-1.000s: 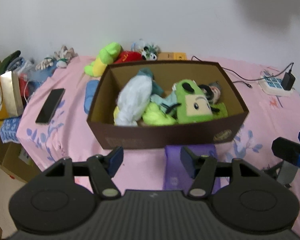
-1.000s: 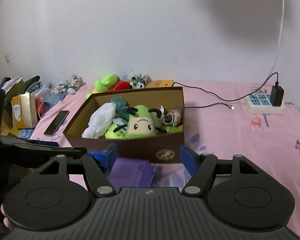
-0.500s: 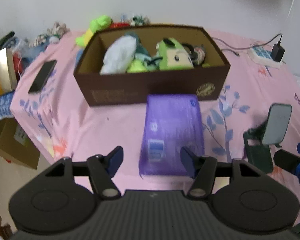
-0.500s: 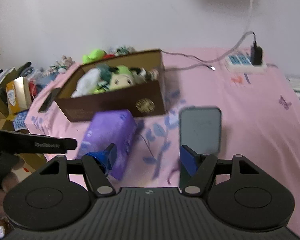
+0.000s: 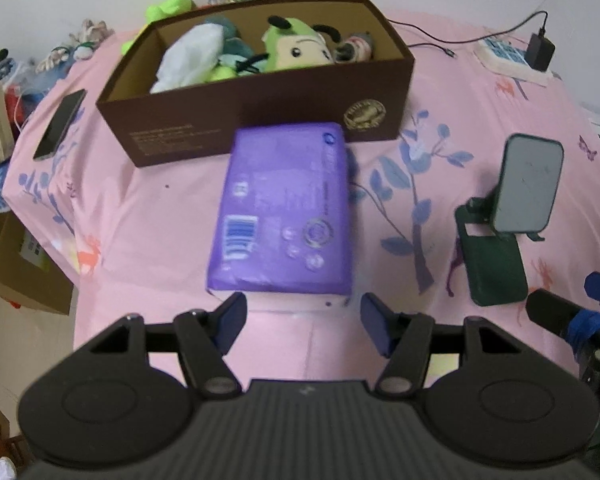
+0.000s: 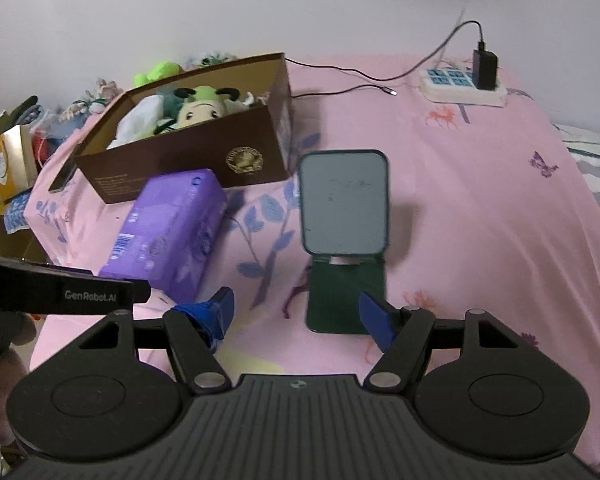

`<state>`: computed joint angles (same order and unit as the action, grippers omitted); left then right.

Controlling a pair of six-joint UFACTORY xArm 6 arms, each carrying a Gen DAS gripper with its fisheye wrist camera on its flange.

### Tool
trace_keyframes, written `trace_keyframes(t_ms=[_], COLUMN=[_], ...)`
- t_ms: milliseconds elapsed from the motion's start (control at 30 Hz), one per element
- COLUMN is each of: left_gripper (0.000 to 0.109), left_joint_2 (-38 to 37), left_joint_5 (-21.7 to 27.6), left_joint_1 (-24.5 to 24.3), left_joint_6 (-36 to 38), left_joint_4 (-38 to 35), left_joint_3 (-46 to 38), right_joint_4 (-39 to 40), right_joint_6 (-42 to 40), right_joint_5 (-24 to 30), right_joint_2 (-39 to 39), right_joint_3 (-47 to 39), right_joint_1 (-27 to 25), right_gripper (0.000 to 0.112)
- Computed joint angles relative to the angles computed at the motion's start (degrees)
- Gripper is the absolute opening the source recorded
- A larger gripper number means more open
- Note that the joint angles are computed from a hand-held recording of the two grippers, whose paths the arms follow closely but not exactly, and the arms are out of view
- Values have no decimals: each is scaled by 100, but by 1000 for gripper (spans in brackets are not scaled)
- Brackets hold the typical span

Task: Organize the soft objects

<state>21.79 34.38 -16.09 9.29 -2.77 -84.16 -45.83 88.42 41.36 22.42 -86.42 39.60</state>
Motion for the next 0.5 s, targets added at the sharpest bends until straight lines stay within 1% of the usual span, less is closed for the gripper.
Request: trace_keyframes(t_ms=[133, 333, 500], left_gripper=[63, 63, 63], left_joint_2=[-18, 21, 63], left_joint_5=[-30, 36, 44], left_joint_1=[-80, -172, -163], left_joint_6=[-201, -521, -841], left_joint_4=[193, 472, 720], left_joint_3=[9, -66, -129], right_joint_4=[-91, -159, -236], right_joint_6=[151, 386, 500], right_joint_5=[49, -87, -313], right_joint_2=[-149, -322, -385], right_joint_3=[185, 457, 579], right_joint_1=[-24, -114, -187], right_gripper=[55, 55, 55])
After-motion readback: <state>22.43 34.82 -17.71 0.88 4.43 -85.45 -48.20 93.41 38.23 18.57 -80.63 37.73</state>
